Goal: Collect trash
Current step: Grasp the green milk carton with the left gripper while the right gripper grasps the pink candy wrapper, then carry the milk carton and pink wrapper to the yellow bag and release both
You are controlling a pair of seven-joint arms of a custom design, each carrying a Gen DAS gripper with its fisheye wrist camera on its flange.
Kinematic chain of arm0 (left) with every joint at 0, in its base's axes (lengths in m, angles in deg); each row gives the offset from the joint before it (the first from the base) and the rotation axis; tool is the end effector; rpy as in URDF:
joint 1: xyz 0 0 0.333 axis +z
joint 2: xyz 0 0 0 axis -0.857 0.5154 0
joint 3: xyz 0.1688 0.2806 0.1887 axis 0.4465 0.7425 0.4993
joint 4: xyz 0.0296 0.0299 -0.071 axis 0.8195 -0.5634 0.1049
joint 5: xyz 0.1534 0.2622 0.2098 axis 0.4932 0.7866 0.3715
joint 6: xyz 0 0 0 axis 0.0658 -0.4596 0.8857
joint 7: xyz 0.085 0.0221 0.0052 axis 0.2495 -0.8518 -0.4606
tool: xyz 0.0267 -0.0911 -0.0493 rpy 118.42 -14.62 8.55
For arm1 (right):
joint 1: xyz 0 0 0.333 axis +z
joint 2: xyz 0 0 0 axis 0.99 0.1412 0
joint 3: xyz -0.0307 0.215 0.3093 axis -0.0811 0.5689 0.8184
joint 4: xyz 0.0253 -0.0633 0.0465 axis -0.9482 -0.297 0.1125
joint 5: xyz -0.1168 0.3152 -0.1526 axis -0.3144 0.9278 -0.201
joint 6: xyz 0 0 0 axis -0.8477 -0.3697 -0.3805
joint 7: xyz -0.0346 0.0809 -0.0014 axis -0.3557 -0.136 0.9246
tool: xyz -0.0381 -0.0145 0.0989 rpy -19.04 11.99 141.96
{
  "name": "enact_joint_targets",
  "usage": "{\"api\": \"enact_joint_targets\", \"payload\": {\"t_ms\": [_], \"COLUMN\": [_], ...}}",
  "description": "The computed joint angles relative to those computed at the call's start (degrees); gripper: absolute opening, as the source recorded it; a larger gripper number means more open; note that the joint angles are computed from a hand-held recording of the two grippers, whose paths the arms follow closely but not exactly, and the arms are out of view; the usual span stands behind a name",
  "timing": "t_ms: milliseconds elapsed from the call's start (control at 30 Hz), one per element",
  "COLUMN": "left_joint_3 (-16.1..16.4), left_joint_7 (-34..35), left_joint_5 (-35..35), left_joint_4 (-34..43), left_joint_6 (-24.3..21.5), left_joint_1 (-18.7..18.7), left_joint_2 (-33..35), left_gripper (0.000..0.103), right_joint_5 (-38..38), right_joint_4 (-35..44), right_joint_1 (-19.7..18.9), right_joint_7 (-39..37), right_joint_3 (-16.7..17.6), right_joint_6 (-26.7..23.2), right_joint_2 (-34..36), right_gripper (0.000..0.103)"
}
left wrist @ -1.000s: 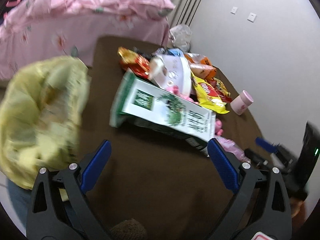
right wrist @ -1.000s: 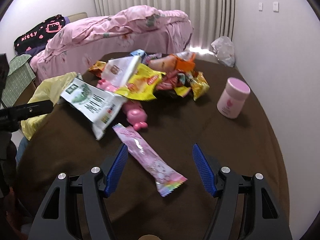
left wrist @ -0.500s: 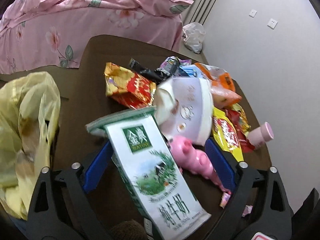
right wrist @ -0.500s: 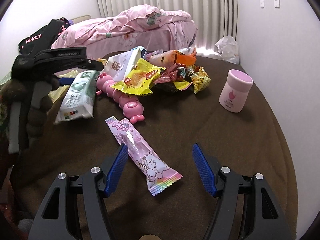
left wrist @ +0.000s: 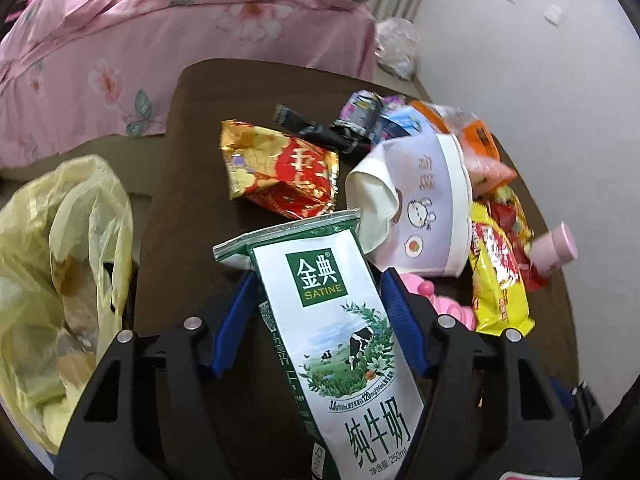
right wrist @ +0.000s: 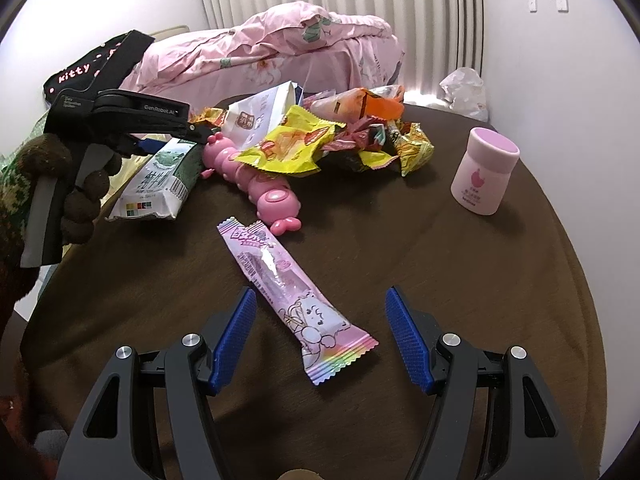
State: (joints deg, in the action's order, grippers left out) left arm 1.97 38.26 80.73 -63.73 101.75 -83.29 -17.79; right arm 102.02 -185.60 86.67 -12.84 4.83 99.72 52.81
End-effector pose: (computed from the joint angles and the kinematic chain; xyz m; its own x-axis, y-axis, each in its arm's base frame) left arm 0.7148 -0.3767 0.4413 -0.0151 -0.9821 0.1877 -0.8569 -0.0840 -0.5085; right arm 0.5891 0.1238 0.4032 0.3586 -0.9269 -0.1104 -0.6987 -0.1881 -0.6902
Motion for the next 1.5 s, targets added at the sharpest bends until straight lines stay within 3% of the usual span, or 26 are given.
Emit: {"api": "enact_joint_targets", "payload": {"t_ms": [167, 367, 500, 567, 633, 700, 933, 1000, 1067, 1133, 1200, 1267, 1367, 1433, 1500], "left_joint_3": [-5.96, -6.58, -5.97, -5.5, -4.28, -3.4, -0.55, -0.45, -1.09, -1.21, 0.98, 3.71, 10.89, 13.72, 14.58], "left_joint_7": [12.91, 16.89, 15.67, 15.03, 13.93, 12.71, 8.08, 7.04, 5.85, 4.24, 0.38, -3.72, -12.54, -17.41, -20.66], "left_joint_5": [-3.32, -6.79, -8.59, -8.81, -7.71, -6.57, -1.1, -0.06, 0.08, 0.63, 3.22, 6.17, 13.91, 18.48, 21.65], "left_joint_4": [-7.67, -21.08, -23.39, -22.85, -21.08, -19.33, -7.43, -5.71, -8.42, -14.57, -20.98, -25.0, -28.95, -29.81, -30.62], "left_joint_6": [1.65, 10.32, 12.88, 12.0, 9.82, 7.57, -4.92, -5.97, -1.81, 6.07, 14.12, 19.29, 24.12, 25.1, 25.88], "left_joint_1": [4.11, 5.07, 4.62, 4.2, 2.95, 2.05, -0.96, -1.06, -0.32, 0.22, -0.97, -2.75, -8.11, -10.29, -10.79], "left_joint_2": [-3.99, -10.63, -11.78, -11.77, -11.32, -10.79, -5.35, -4.54, -6.1, -9.55, -13.31, -15.71, -18.33, -19.13, -19.94], "left_gripper": [0.057, 0.058, 0.058, 0.058, 0.058, 0.058, 0.058, 0.058, 0.057, 0.057, 0.057, 0.054, 0.054, 0.053, 0.053], "right_joint_5": [2.46, -3.18, -6.58, -14.66, -22.33, -19.6, -12.04, -10.53, -8.38, -6.13, -3.22, -1.64, 0.7, 1.71, 2.53], "right_joint_4": [-0.02, 0.43, 2.68, 2.98, 2.3, 1.76, 0.49, 0.48, 0.62, 1.01, 1.33, 1.65, 2.46, 2.82, 3.09], "right_joint_1": [-0.32, 1.37, 1.53, 3.53, 5.42, 2.27, -1.14, -0.68, -0.61, -0.47, -0.17, 0.62, 1.84, 2.67, 3.4], "right_joint_7": [-3.56, -3.25, -2.33, 3.93, 9.61, 6.78, 2.27, 1.23, -0.12, -1.51, -3.75, -4.73, -6.03, -6.44, -6.78], "right_joint_3": [0.17, -4.0, -5.31, -7.43, -9.09, -5.48, -1.23, -1.42, -1.27, -1.46, -1.64, -2.36, -3.2, -3.74, -4.22], "right_joint_6": [-1.37, -9.34, -12.5, -12.8, -11.93, -12.31, -11.24, -10.63, -10.54, -10.71, -10.26, -10.29, -10.04, -9.73, -9.4], "right_joint_2": [-0.87, -1.9, -0.75, 0.35, 1.01, 0.81, -0.1, -0.12, -0.32, -0.54, -0.9, -1.24, -1.58, -1.88, -2.18], "right_gripper": [0.064, 0.064, 0.064, 0.059, 0.037, 0.023, 0.019, 0.019, 0.019, 0.019, 0.019, 0.019, 0.019, 0.019, 0.019]}}
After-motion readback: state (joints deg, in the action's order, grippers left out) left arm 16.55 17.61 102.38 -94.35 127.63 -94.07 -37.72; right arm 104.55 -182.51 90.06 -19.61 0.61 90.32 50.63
